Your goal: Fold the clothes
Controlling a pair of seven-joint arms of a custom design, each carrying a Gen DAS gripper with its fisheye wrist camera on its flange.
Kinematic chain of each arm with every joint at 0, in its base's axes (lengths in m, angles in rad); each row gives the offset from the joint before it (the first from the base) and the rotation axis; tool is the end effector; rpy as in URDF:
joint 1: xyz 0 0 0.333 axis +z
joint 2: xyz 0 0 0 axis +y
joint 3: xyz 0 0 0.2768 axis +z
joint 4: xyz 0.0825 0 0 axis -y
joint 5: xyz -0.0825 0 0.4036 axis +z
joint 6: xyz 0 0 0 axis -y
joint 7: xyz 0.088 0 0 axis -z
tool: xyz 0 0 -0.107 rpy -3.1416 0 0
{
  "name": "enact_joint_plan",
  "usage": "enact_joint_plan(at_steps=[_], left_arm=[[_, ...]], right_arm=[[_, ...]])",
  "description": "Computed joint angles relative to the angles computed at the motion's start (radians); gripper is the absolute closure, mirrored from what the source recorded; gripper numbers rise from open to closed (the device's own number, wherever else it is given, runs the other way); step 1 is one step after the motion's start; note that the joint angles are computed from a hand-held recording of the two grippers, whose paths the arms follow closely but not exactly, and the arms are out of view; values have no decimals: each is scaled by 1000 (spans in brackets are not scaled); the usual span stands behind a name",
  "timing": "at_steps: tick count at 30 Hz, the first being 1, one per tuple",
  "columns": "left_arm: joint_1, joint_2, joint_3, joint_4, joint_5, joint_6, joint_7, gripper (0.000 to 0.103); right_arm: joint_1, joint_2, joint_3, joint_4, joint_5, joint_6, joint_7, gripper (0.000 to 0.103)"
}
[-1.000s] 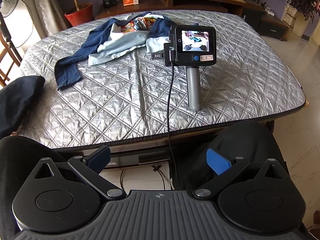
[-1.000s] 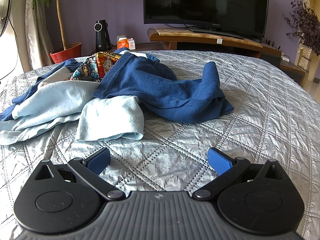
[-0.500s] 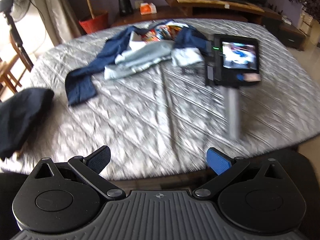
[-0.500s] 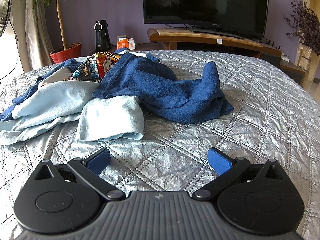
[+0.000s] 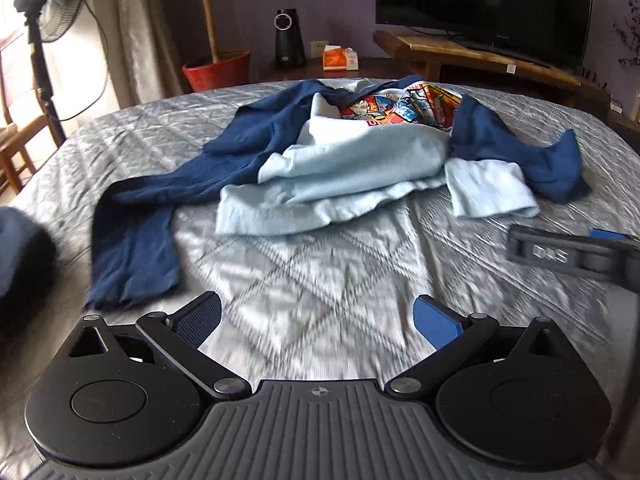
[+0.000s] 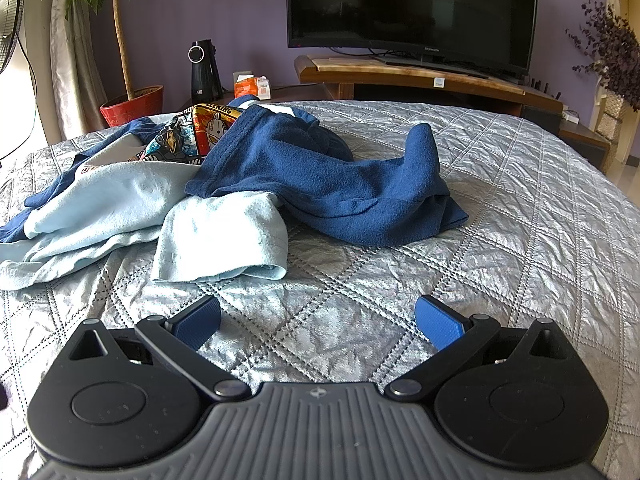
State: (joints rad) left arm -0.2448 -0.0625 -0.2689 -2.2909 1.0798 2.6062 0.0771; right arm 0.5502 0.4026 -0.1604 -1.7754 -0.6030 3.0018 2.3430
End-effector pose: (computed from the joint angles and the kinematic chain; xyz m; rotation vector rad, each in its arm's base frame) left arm 0.4693 -0.2863 0.3557 -1.8298 1.6265 -0.6045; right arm 0.6212 0.3119 0.3748 -1.8522 1.4820 -0.6633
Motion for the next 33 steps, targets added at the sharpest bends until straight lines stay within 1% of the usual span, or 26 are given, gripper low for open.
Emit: enact_joint_plan(at_steps=[3,5,8,10,12,15,18,19,20,22,23,24,27,28,30,33], left_arm=[[9,48,15,25,29,19,-41,0],[9,71,26,35,66,27,-111,0],[-2,99,40,56,211,15,-242,0],[-6,113,50,66,281,13,-308,0],[-10,115,54,71,280,8,-305,0],[-31,120,44,85,262,-62,-265,0],[-48,126,40,93,259,-114,-252,0],[-50,127,41,94,258,-113,-251,0],[-47,124,46,89,257,-95,-258,0],[-25,110,65,64,269,-6,-310,1],[-17,100,70,51,297,24,-351,1],[-13,96,69,46,311,33,-368,1],[-22,115,52,71,263,-26,-291,0],[-23,115,53,72,263,-28,-289,0],[-16,107,60,61,276,3,-316,0],[-17,110,58,64,269,-7,-304,0]], right_arm=[[0,0,-1,0,1,0,-1,0],[1,0,-1,0,1,0,-1,0],[1,0,-1,-1,1,1,-1,0],[1,0,-1,-1,2,1,-1,0],[1,0,-2,-1,2,1,-1,0],[1,0,-2,-1,2,1,-2,0],[1,0,-2,-1,2,1,-2,0],[1,0,-2,-1,2,1,-2,0],[1,0,-2,-1,2,1,-2,0],[1,0,-2,-1,2,1,-2,0],[1,0,-2,-1,2,1,-2,0],[1,0,-2,-1,2,1,-2,0],[1,-1,-2,-2,3,1,-3,0],[1,-1,-2,-2,3,1,-3,0],[1,-1,-2,-2,3,2,-2,0],[1,-1,-2,-2,3,2,-2,0]])
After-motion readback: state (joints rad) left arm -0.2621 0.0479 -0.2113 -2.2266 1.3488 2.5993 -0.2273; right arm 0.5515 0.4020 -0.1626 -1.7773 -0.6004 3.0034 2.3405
